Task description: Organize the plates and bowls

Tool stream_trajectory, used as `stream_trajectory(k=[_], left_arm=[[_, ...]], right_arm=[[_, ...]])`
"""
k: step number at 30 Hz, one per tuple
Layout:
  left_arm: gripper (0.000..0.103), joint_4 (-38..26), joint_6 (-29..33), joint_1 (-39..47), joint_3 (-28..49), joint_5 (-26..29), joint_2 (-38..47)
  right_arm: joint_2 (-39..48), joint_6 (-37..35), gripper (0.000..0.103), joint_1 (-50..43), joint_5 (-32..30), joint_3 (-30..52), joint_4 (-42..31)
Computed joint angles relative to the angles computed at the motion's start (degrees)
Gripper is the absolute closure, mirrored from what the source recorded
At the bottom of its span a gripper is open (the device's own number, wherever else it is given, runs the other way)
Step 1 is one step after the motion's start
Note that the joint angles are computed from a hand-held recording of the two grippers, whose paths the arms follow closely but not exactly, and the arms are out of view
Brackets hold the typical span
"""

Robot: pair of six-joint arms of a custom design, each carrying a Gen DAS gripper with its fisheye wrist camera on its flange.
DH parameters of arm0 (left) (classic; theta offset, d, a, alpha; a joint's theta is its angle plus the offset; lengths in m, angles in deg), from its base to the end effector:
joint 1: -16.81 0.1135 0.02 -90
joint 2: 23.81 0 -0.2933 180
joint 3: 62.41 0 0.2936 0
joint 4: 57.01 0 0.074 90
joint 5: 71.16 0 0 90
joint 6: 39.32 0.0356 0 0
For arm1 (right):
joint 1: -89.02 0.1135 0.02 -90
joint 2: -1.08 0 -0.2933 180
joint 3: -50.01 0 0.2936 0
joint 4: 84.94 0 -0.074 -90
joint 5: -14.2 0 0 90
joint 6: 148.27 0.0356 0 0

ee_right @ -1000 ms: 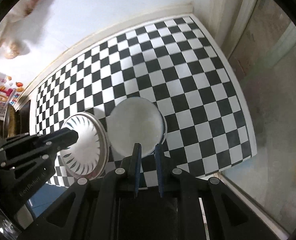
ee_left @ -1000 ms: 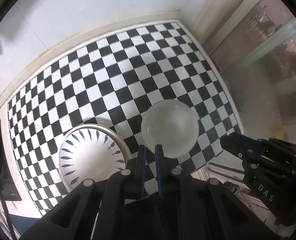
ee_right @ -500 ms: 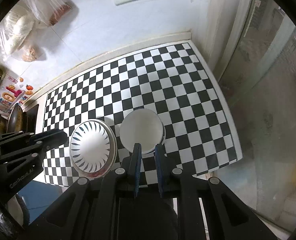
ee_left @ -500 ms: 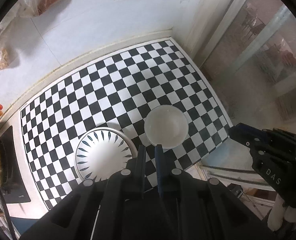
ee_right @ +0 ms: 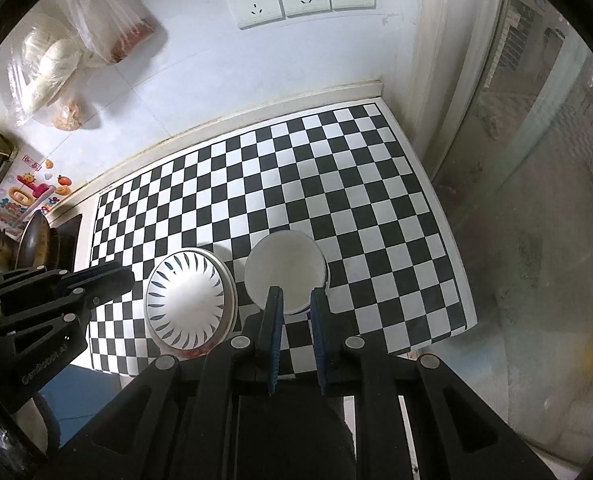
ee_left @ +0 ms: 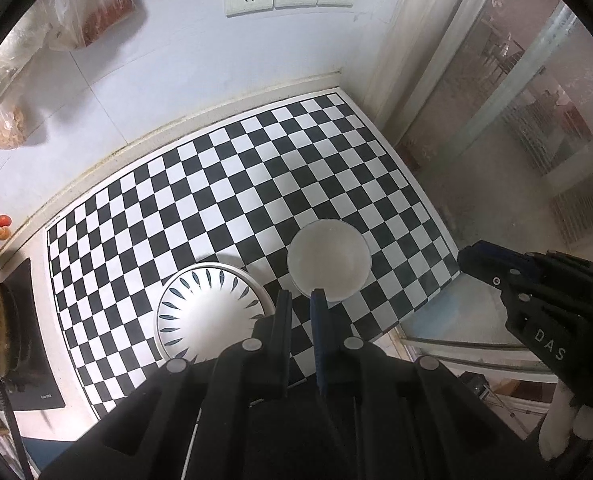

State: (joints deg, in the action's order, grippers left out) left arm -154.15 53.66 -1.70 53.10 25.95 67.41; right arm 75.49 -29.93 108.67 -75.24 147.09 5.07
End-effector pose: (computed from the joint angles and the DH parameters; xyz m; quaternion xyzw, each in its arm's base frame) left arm 0.3078 -0.1077 0.4230 0.1931 0.9679 -0.0809 0.1392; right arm 0.2397 0.0852 0.4080 0.0752 0.9776 0.0756 0.1816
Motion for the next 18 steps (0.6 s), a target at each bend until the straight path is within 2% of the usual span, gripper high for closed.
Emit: stream_trajectory(k=[2,3,4,5,6,7,8,14,18], left_arm=[[0.092,0.11,-0.16,0.14,-0.06,0.16,0.53],[0.085,0.30,-0.36,0.42,-0.25,0.61,1.05],[0.082,0.67,-0.74,0.77,-0.52,1.03,1.55],[0.078,1.33,-1.01,1.09,-1.01,1.48,2.16],[0.077,1.92,-0.77,1.49,-1.42,2.35,3.25],[0.077,2.48,-1.15,2.11,-1.83,3.27,4.66],[0.076,3.11,-1.46,2.72,-2.18,4.12,6.07],[0.075,2.98,-3.25,5.71,-1.00,11.99,18.32],[0.075,3.20,-3.88,6.42,0.08,14.62,24.75]], right_arm=[[0.23,-0.23,0.086,-1.15,-0.92,-0.79,0.53],[0.28,-0.38,0.085,-2.00,-1.69,-1.54,1.14],[0.57,-0.57,0.078,-2.62,-2.24,-2.10,1.44],[1.09,-1.16,0.069,-3.95,-3.56,-3.18,2.10],[0.98,-1.19,0.045,-4.82,-4.74,-4.39,3.18],[0.84,-1.11,0.025,-5.84,-6.07,-5.91,4.52],[1.10,-1.43,0.022,-7.02,-7.21,-7.50,5.82],[5.16,-2.94,0.021,-11.47,-10.89,-15.69,12.85],[9.50,-3.58,0.017,-13.66,-12.75,-20.37,18.47]])
